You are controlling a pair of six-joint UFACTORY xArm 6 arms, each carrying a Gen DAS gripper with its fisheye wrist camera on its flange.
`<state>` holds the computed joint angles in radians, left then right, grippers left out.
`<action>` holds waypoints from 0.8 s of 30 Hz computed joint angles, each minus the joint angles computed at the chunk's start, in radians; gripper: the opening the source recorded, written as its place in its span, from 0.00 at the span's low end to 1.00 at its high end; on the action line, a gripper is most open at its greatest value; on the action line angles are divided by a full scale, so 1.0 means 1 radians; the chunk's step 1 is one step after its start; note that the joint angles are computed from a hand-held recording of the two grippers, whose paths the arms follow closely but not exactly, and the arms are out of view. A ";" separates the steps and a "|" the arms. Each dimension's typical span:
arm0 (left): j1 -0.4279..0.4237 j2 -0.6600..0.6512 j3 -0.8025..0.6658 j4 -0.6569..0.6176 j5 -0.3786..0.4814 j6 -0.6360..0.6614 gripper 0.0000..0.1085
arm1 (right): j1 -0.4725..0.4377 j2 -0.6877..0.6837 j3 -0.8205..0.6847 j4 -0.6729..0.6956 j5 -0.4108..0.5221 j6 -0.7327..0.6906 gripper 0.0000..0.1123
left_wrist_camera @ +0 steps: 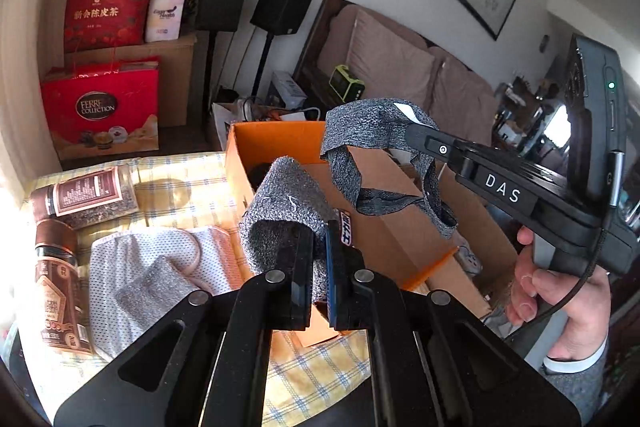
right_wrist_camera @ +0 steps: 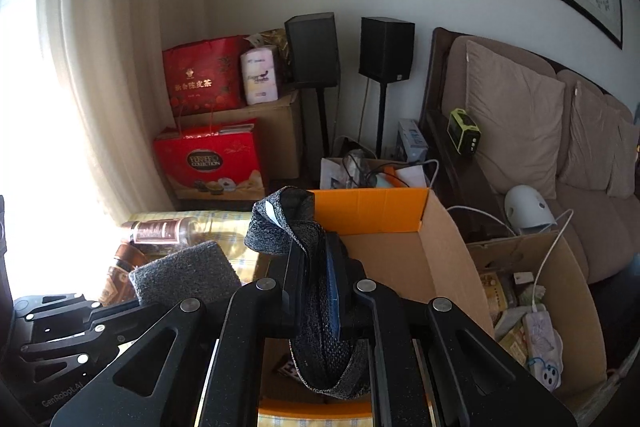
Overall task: Organize objects
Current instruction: 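Carry the grey sock and wristband into the orange box and open both tools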
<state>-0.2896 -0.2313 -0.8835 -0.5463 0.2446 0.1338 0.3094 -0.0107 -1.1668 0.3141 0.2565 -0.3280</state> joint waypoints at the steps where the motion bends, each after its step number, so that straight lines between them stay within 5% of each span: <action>1: -0.009 0.023 -0.018 -0.049 0.005 0.037 0.04 | -0.013 0.002 0.006 -0.010 -0.003 0.011 0.07; 10: -0.071 0.203 -0.149 -0.188 0.037 0.114 0.05 | -0.120 0.090 0.007 -0.123 0.000 0.151 0.08; 15: -0.089 0.275 -0.188 -0.111 0.027 0.103 0.05 | -0.157 0.156 -0.013 -0.234 0.028 0.255 0.28; 17: -0.085 0.280 -0.185 -0.048 0.037 0.053 0.21 | -0.164 0.153 0.007 -0.229 0.013 0.256 0.36; 24: -0.058 0.218 -0.133 -0.075 0.021 0.048 0.29 | -0.151 0.136 0.017 -0.103 0.004 0.156 0.42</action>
